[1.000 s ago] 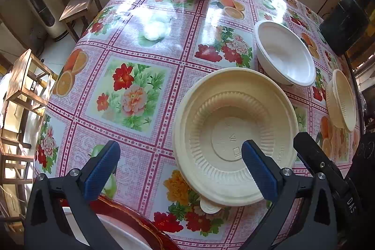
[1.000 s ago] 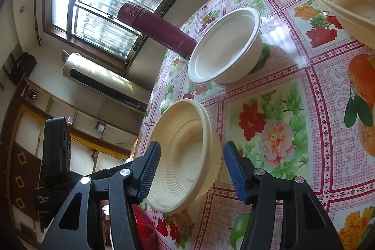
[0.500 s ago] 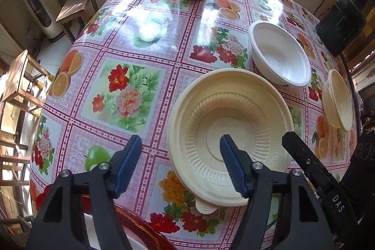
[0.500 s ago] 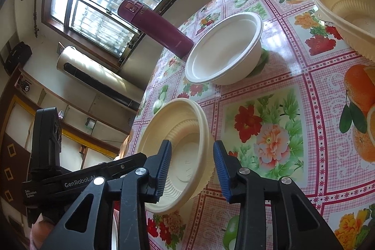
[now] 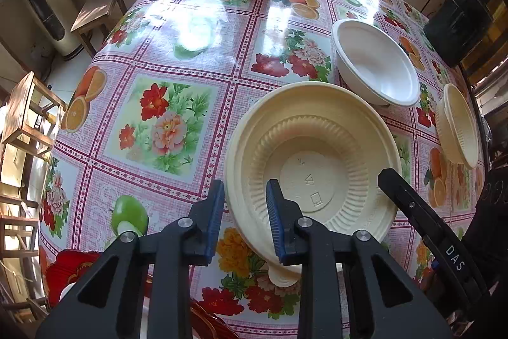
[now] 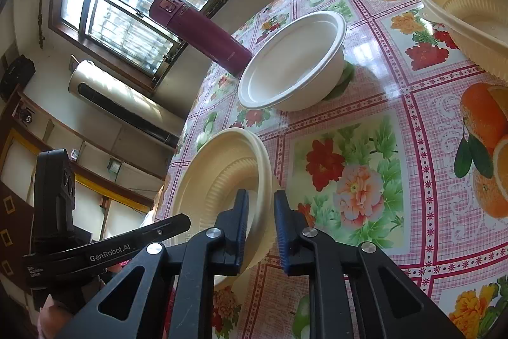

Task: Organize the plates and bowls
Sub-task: 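Close both grippers on the rim of the cream plastic bowl, then lift the cream bowl and carry it toward the red plate stack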

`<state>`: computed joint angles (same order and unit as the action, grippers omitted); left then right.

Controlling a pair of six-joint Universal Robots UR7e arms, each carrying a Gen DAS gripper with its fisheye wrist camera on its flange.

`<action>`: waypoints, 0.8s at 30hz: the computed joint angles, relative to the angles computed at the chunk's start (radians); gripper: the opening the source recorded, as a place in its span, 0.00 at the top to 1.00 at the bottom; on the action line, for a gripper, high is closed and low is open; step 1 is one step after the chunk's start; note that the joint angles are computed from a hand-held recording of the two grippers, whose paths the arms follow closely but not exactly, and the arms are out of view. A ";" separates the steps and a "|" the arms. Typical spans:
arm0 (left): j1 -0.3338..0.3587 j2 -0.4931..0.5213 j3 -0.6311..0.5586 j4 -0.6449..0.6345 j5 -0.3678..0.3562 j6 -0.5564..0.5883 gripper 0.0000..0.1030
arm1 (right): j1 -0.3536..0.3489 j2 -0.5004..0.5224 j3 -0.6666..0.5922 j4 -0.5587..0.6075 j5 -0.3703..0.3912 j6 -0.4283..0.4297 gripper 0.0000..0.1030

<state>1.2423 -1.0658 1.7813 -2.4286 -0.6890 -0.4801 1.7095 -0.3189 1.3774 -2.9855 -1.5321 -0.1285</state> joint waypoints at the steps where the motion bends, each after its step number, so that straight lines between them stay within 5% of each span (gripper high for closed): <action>1: 0.000 0.001 0.000 0.001 0.002 0.001 0.77 | 0.002 0.000 0.001 -0.003 -0.004 -0.004 0.89; 24: -0.006 -0.004 0.025 -0.036 0.009 0.046 0.81 | 0.007 -0.009 0.016 -0.034 -0.021 -0.010 0.89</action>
